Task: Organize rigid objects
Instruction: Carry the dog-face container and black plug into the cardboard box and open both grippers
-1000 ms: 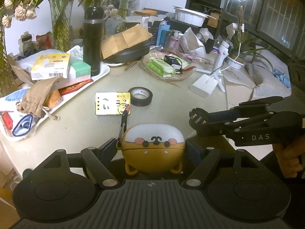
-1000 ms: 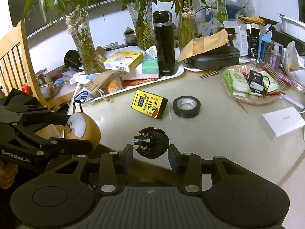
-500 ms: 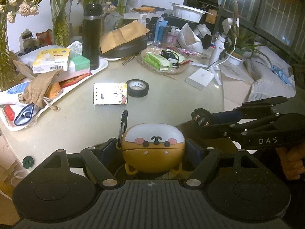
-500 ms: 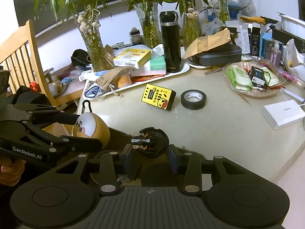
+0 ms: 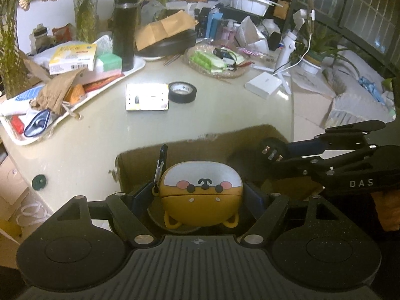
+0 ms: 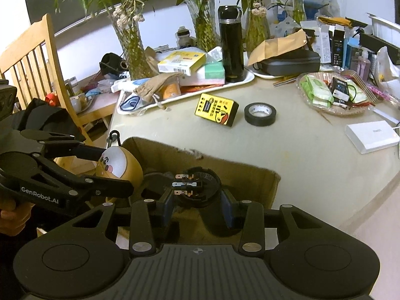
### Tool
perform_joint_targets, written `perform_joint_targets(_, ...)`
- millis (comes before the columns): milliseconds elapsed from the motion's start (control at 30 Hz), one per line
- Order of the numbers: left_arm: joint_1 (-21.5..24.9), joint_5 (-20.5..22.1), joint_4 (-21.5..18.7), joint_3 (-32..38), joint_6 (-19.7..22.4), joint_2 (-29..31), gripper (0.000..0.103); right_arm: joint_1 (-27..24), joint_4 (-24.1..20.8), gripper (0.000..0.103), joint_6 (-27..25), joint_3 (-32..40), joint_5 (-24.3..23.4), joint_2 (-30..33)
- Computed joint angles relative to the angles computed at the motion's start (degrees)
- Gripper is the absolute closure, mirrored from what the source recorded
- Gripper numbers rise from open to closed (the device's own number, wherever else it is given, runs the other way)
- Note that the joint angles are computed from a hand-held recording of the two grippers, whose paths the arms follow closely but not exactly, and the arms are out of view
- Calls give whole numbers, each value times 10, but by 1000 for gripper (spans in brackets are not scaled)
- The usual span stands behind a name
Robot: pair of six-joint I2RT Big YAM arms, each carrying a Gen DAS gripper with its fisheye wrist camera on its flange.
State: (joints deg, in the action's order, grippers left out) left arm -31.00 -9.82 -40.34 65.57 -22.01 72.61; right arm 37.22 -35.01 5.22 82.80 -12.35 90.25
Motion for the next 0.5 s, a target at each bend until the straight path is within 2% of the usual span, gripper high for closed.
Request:
perform_joint_targets(333, -2, -6, -22, 5, -9, 6, 26, 8, -29, 60, -6, 3, 15, 4)
perform_joint_targets(500, -2, -9, -40, 13, -9, 17, 26, 9, -58, 60, -3, 19, 28, 18)
